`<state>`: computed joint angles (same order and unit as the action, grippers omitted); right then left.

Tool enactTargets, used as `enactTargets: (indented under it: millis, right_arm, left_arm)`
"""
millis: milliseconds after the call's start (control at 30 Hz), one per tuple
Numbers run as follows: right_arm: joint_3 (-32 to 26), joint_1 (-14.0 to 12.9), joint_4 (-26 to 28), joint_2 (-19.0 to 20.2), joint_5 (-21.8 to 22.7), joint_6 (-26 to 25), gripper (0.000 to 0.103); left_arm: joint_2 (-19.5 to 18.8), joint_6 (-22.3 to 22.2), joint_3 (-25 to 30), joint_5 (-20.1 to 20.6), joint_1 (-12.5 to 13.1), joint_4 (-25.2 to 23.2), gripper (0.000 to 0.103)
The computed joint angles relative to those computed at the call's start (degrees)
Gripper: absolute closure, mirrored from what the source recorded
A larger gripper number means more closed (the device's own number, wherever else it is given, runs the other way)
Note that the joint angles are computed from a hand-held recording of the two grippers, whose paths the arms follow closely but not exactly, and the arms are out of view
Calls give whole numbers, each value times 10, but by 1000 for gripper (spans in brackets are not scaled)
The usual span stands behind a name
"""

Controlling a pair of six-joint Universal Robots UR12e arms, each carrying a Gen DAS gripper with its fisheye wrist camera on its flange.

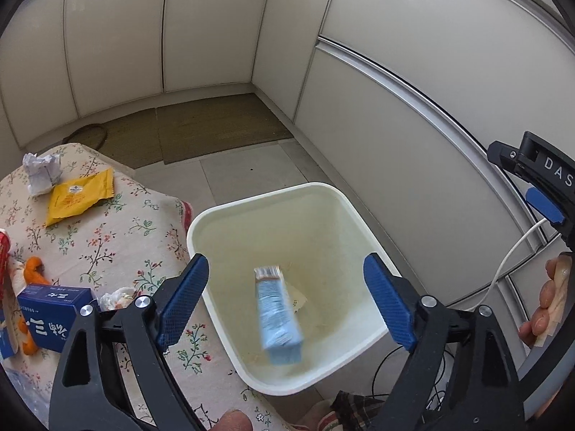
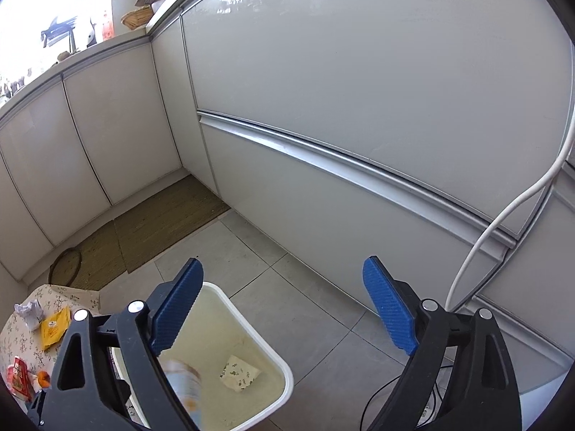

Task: Collect trash
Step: 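Carry the milk carton over the white bin and open the left tool, then grasp the blue biscuit box with the left tool while the right tool grasps the blue box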

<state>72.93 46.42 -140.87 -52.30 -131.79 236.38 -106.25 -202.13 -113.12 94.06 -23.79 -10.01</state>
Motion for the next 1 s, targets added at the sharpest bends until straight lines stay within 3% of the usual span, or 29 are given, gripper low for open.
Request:
enactTargets:
  millis: [300,367,500,1000]
  right_arm:
    - [-21,9,-4,16,-19,-21,8]
    - [-26,13,-5,20,-20,-32,7]
    - [-42,20,-6,31,-17,-62,7]
    - [-134,46,-2,89,27,-179,7]
  left_arm:
    - [15,-29,-5,112,-18,8,12]
    - [19,-46,-5,147,-23,-4,7]
    - [30,-85,-9,184,-22,-28,7]
    - [80,-147,-60,227,13,-82,7]
